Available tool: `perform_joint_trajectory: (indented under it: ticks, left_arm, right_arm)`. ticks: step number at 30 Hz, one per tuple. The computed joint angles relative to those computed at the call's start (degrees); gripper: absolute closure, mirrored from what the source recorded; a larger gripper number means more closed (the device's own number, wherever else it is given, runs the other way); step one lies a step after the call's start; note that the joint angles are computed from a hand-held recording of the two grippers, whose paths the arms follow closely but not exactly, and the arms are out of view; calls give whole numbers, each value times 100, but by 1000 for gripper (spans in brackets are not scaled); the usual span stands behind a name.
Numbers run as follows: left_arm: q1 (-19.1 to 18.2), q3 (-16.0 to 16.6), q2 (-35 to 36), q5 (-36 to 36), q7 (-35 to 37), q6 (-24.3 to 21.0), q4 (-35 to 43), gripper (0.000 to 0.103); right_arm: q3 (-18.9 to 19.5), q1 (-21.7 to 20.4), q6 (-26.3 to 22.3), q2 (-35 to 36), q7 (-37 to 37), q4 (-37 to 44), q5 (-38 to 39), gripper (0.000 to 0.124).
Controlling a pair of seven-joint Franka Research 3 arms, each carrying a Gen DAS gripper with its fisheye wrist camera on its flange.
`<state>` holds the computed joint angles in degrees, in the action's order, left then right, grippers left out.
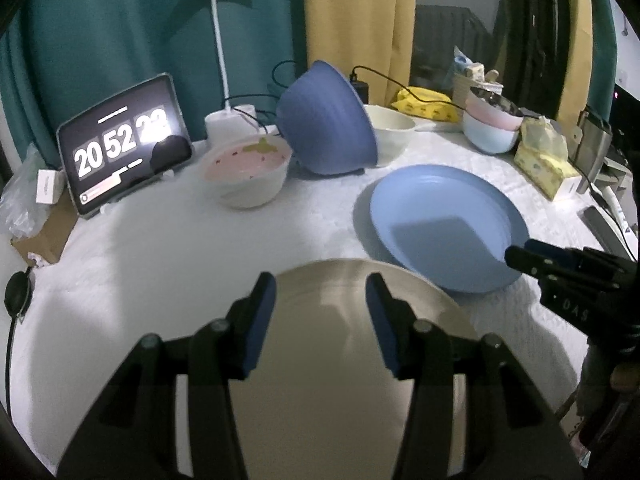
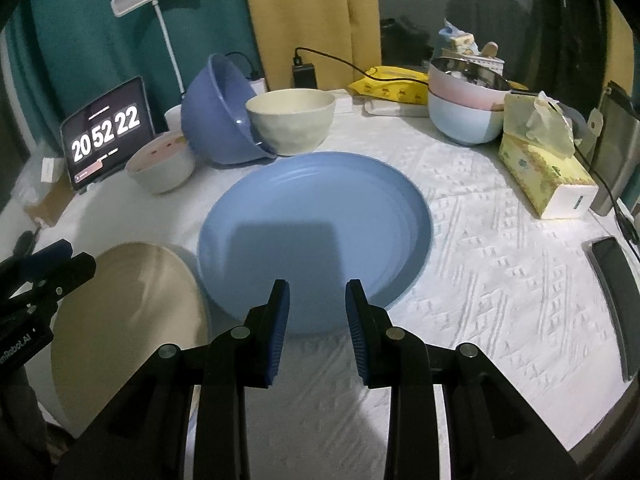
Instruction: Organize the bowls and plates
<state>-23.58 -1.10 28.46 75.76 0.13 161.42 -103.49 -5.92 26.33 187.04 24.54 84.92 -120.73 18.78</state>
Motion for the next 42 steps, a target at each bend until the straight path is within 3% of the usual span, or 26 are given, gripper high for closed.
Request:
perform_joint_trajectory:
  ticks: [7,9,19,29,31,42]
  left_arm:
    - [14,-23,300,-494,499,47,379,52]
    - [-3,-8,413,-679,682,87,521,47]
    - [-136,74,1037,-1948,1899,89,1313,46]
    - [-208,74,1695,-3104,3095,-143,2205,46]
    - [-215,63,1819,-3284,3312,-207,2380,46]
    - [-129,-191,2437,-4274,4486,-733,3243,46]
  right_arm:
    - [335,-447,-113,105,-84,186,-43,93]
    - [363,-517,-159,153,-87,259,-51,93]
    - [468,-851,-356,397,-78,609,-91,93]
    - [878,-1366,-352,612,-262,960,-61,88]
    - [810,-1331,-317,649,-246,1015,-35,76]
    - [733,-1363,-663,1006,-234,1467,-29,76]
